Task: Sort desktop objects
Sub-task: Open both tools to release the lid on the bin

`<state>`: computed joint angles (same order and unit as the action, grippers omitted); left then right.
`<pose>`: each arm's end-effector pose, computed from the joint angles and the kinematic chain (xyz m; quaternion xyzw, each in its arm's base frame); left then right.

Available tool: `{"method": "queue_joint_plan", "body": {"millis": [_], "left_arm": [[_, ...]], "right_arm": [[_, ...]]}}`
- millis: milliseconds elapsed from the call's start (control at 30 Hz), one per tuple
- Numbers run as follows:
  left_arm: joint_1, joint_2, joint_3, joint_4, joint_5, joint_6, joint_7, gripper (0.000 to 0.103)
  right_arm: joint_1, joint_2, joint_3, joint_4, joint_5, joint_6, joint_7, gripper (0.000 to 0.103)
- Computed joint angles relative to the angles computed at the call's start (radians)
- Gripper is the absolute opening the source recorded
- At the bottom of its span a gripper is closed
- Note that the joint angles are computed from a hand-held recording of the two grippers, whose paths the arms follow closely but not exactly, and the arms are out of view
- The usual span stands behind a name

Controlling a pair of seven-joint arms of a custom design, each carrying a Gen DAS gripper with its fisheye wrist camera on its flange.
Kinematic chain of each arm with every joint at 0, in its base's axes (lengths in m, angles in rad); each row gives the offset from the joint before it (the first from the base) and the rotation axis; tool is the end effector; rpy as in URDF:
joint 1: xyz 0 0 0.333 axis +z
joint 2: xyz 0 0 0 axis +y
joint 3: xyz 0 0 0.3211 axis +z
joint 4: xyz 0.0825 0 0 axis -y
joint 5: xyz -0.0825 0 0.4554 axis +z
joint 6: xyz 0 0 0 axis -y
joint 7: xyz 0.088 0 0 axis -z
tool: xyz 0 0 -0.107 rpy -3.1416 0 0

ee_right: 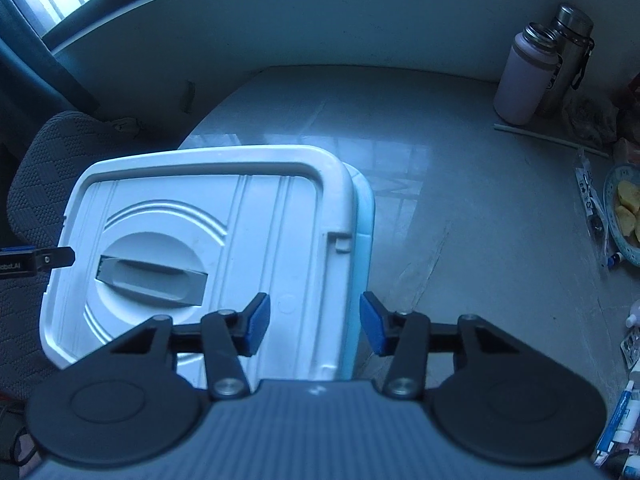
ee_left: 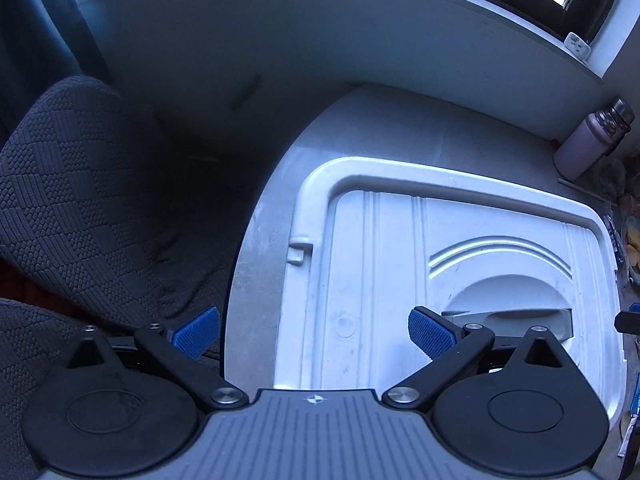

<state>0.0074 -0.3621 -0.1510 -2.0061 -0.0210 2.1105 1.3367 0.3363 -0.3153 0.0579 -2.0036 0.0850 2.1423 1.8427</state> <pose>0.5442 -0.0915 0.6529 -0.7198 0.6550 -0.1800 0.1429 0.5207 0.2246 0.6346 -0.7203 0.6555 -0.0704 0.2157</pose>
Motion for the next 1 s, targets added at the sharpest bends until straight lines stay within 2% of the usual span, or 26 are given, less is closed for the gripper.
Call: {"method": "queue_joint_plan", "body": {"millis": [100, 200, 567, 600, 667, 833, 933, 1000], "left_arm": [[-0.003, 0.017, -0.001, 0.014, 0.001, -0.009, 0.009, 0.101], [-0.004, 0.029, 0.003, 0.021, -0.008, -0.018, 0.006, 0.1], [0.002, 0.034, 0.035, 0.009, -0.087, -0.004, 0.028, 0.1], [0.001, 0.031, 0.035, 0.007, -0.092, -0.001, 0.036, 0.097], [-0.003, 0.029, 0.041, 0.008, -0.118, -0.001, 0.057, 0.084], [-0.001, 0.016, 0.035, 0.0, -0.123, 0.001, 0.081, 0.08], [0.004, 0.009, 0.032, 0.002, -0.109, -0.001, 0.079, 0.064], [0.006, 0.007, 0.037, 0.006, -0.114, -0.011, 0.082, 0.06]], "right_arm": [[0.002, 0.008, 0.004, 0.009, -0.001, -0.016, 0.005, 0.038], [-0.001, 0.014, 0.009, 0.013, -0.015, -0.02, 0.022, 0.034], [-0.006, 0.031, -0.001, 0.027, 0.009, -0.037, 0.03, 0.034], [-0.006, 0.031, -0.001, 0.028, 0.01, -0.039, 0.029, 0.034], [-0.007, 0.031, -0.001, 0.028, 0.01, -0.041, 0.027, 0.034], [-0.008, 0.03, -0.001, 0.029, 0.011, -0.044, 0.019, 0.034], [-0.009, 0.026, 0.001, 0.027, 0.007, -0.047, 0.02, 0.033], [-0.01, 0.028, 0.001, 0.03, 0.008, -0.051, 0.027, 0.034]]}}
